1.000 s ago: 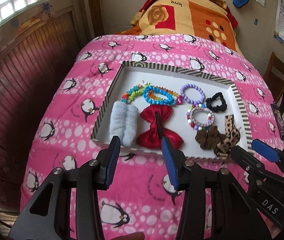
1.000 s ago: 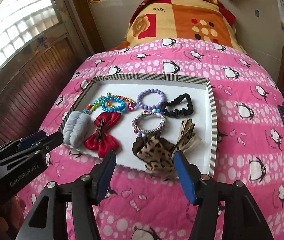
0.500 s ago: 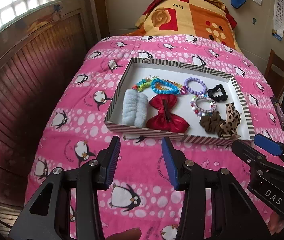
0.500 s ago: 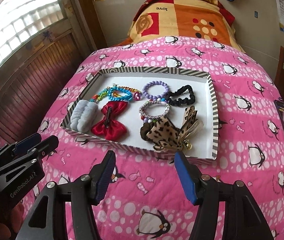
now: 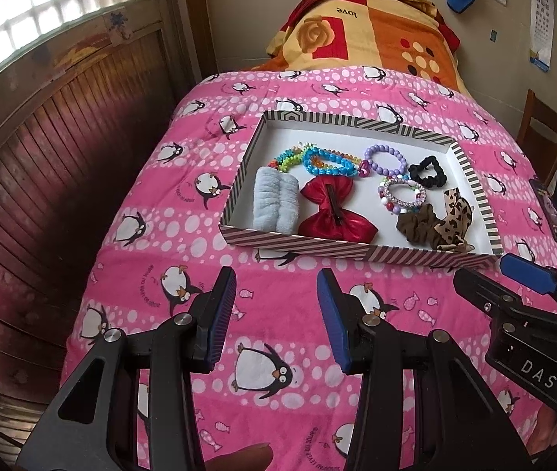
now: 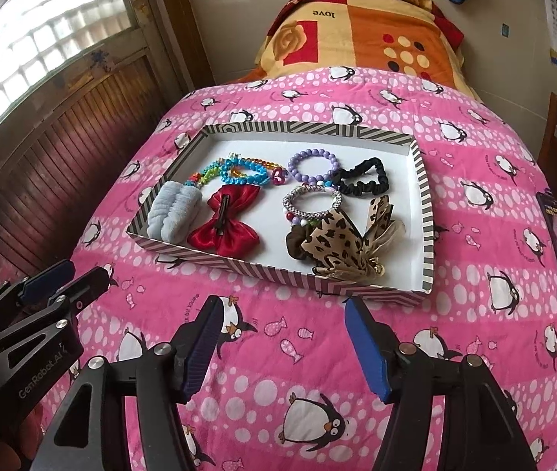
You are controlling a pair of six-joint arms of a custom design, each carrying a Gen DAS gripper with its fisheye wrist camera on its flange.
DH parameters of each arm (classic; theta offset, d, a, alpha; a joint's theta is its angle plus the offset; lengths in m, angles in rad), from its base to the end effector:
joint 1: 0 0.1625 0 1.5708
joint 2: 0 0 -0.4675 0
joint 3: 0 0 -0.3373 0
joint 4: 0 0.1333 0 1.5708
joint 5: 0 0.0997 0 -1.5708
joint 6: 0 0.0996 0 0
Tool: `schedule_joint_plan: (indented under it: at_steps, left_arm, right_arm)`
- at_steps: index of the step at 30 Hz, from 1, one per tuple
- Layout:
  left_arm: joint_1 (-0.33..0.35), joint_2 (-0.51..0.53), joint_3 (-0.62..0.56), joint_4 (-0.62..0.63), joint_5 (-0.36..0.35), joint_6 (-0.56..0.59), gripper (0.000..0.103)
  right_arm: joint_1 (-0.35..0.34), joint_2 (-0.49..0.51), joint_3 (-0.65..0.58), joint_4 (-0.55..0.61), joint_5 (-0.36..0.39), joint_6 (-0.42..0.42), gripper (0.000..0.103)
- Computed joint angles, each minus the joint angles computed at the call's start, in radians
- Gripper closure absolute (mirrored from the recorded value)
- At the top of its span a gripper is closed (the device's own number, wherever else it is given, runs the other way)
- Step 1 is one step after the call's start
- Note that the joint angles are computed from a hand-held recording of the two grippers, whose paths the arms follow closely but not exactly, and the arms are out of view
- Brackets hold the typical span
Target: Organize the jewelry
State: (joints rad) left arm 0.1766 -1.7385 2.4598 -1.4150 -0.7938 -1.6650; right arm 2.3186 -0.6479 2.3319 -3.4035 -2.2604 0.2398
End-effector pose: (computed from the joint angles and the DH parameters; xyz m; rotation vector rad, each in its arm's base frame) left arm -0.1458 -0.2324 0.2786 0.1167 2.1484 -0.8233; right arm 0.3536 -0.2785 0.0483 0.5719 -2.4731 0.5984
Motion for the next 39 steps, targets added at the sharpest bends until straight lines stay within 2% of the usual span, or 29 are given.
schedule_joint_plan:
  at_steps: [25, 39]
  left_arm:
    - [-0.010, -0.019, 0.021, -0.024, -0.018, 0.004, 0.061]
    - [0.008, -0.017, 0.021, -0.033, -0.012, 0.020, 0.061]
  right_arm:
    - [0.008, 0.014, -0.018, 0.033, -0.002, 0.029, 0.041]
    - [0.002, 0.011, -0.032, 0.054, 0.006, 0.004, 0.040]
